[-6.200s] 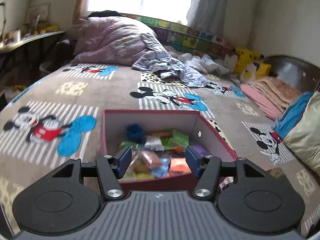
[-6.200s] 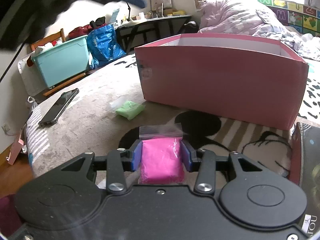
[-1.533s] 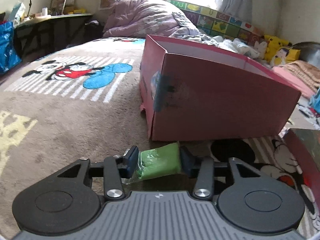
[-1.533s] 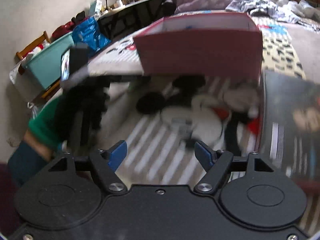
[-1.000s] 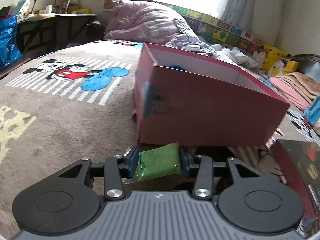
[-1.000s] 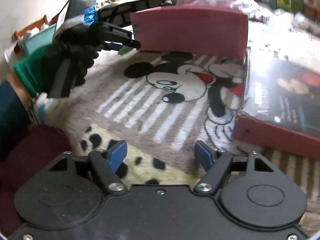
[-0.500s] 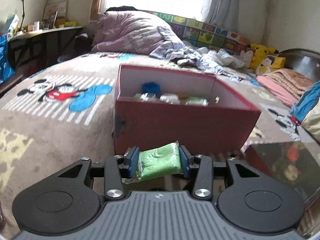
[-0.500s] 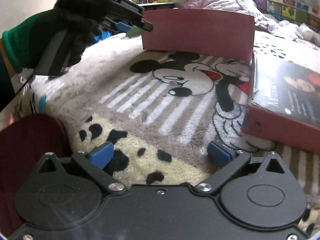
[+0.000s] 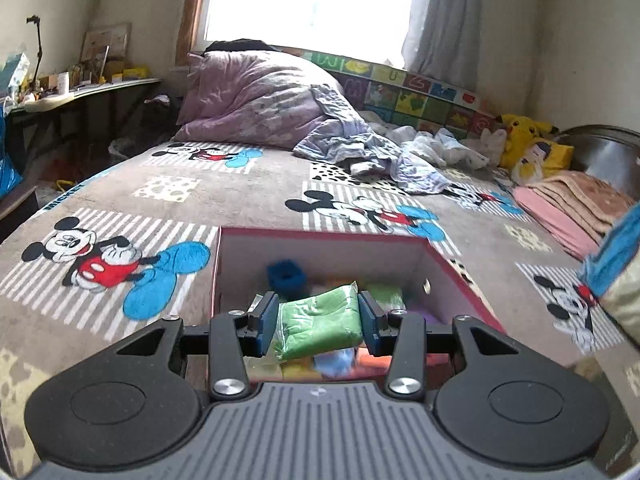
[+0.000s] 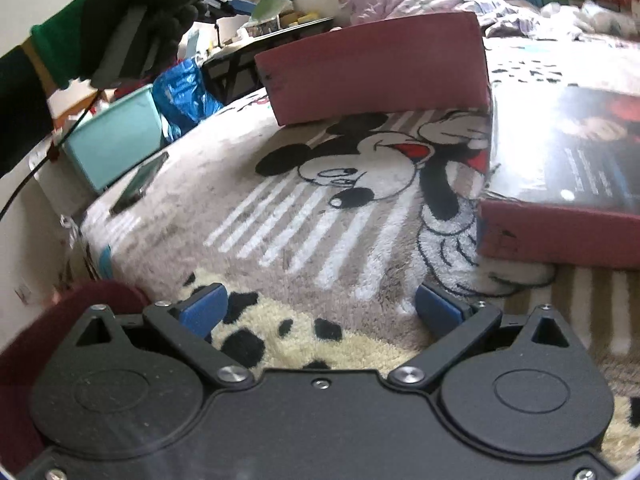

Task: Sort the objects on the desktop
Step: 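Carry the green clay bag over the pink box and open the left tool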

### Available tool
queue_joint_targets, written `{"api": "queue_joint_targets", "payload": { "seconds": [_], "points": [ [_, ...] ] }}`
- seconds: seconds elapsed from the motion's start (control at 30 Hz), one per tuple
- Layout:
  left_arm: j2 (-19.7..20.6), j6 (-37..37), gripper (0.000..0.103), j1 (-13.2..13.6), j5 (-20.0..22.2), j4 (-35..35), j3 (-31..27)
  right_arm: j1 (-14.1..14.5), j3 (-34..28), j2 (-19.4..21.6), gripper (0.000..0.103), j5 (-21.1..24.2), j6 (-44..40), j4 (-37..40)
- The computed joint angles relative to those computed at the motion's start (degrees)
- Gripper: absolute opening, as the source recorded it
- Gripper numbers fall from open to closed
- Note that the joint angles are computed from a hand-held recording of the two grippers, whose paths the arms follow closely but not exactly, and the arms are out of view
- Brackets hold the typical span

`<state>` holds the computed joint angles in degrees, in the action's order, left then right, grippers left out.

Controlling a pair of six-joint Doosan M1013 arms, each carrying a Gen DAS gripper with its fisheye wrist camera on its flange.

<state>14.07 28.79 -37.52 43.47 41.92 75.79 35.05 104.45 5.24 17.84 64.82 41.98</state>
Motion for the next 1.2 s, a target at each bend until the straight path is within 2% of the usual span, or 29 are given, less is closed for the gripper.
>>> {"api": "queue_joint_targets", "payload": {
  "seconds": [0.2,0.43,0.53,0.63,0.83,0.93,0.97,1.03,1.2],
  "points": [
    [4.54,4.57,0.041,2.37,4.41,-5.51,-7.14,0.99,-0.55,0.25,0.102,-0.08,4.16,-8.05],
    [10.03,8.89,0.041,4.81,10.81,-12.61,-14.74,-2.71,-0.18,0.34,0.102,4.19,-8.81,14.92],
    [12.57,10.8,0.041,5.94,14.6,-16.93,-18.11,-2.44,-0.25,0.34,0.102,4.09,-8.65,13.75],
    [14.93,12.73,0.041,6.11,18.57,-16.84,-21.38,-1.86,-0.42,0.35,0.102,3.58,-7.58,10.63],
    [18.3,13.83,0.042,6.68,23.92,-17.43,-26.42,-2.27,-0.33,0.48,0.102,3.89,-9.92,13.38],
    [19.6,15.38,0.047,7.18,26.1,-19.99,-28.74,-2.35,-0.34,0.54,0.102,3.93,-10.38,13.99],
    [19.87,15.52,0.054,7.03,26.88,-19.44,-29.23,-2.37,-0.34,0.55,0.102,3.96,-10.49,14.14],
    [20.07,15.84,0.058,6.71,27.73,-18.33,-29.66,-2.43,-0.32,0.57,0.102,4.0,-10.77,14.56],
    [17.63,14.72,0.058,5.86,24.79,-17.56,-26.63,-2.63,-0.12,0.54,0.102,3.91,-12.19,16.66]
  ]
}}
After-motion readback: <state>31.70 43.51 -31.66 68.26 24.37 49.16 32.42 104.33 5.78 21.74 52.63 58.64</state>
